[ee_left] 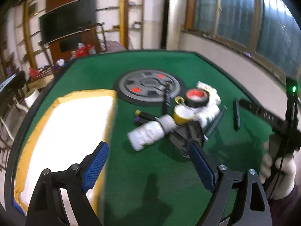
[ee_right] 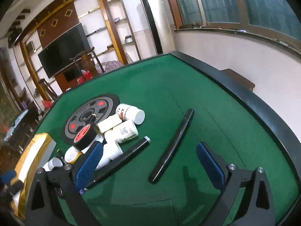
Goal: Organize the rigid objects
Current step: 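Move the left gripper toward the white bottle in the pile, then grasp the white labeled bottle with the left gripper and lift it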
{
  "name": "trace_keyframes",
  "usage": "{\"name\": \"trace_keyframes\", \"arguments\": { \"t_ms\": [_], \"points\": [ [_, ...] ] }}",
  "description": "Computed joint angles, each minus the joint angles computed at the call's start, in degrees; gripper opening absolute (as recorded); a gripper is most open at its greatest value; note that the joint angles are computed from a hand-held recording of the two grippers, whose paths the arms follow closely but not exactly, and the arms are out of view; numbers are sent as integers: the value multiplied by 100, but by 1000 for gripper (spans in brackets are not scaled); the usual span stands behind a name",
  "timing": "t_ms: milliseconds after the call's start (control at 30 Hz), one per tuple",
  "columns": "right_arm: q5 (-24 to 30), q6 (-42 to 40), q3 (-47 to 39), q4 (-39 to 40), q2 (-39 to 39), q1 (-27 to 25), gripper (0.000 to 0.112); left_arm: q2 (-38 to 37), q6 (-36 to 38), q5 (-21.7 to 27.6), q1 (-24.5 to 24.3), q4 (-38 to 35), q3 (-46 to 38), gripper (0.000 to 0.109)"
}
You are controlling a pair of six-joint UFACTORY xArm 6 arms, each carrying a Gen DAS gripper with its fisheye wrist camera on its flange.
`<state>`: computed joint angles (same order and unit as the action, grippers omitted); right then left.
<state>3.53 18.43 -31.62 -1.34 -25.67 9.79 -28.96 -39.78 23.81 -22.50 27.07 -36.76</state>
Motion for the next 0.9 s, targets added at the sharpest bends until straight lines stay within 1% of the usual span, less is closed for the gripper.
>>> {"name": "trace_keyframes", "arguments": {
  "t_ms": [67, 200, 267, 300, 367, 433, 467, 500, 533, 567, 600, 633, 733, 900],
  "points": [
    [-68, -277, -36, 358, 74, 43, 100, 223, 170, 2, -119, -206, -105, 90],
    [109, -1707, 2, 2019, 3, 287, 100, 590, 236, 89, -137, -378, -335, 90],
    [150, -1947, 35, 2316, -63, 331, 100, 736, 287, 110, -66, -365, -463, 90],
    [134, -1999, 24, 2383, -39, 347, 100, 785, 411, 48, -20, -346, -499, 90],
    [147, -2051, 33, 2464, -47, 361, 100, 886, 1004, -57, 28, -506, -567, 90],
    [165, -2123, 28, 2579, -48, 371, 100, 1032, 1640, 20, 34, -478, -704, 90],
    [165, -2118, 29, 2584, -50, 371, 100, 1083, 1861, 86, 37, -452, -762, 86],
    [170, -2121, 26, 2598, -48, 375, 100, 1161, 2247, 200, 45, -579, -848, 79],
    [174, -2119, 24, 2602, -45, 376, 100, 1206, 2664, 293, 68, -890, -912, 75],
    [167, -2098, 26, 2575, -43, 371, 100, 1236, 3005, 362, 92, -1165, -955, 66],
    [176, -2073, 27, 2552, -44, 364, 100, 1277, 3264, 451, 120, -1355, -1013, 62],
    [188, -2039, 23, 2519, -39, 358, 100, 1333, 3467, 563, 154, -1480, -1098, 62],
    [224, -2003, 0, 2510, -1, 348, 100, 1396, 3855, 690, 205, -1768, -1221, 61],
    [253, -1915, -15, 2435, 31, 335, 100, 1636, 3820, 948, 195, -1507, -1446, 61]
  ]
}}
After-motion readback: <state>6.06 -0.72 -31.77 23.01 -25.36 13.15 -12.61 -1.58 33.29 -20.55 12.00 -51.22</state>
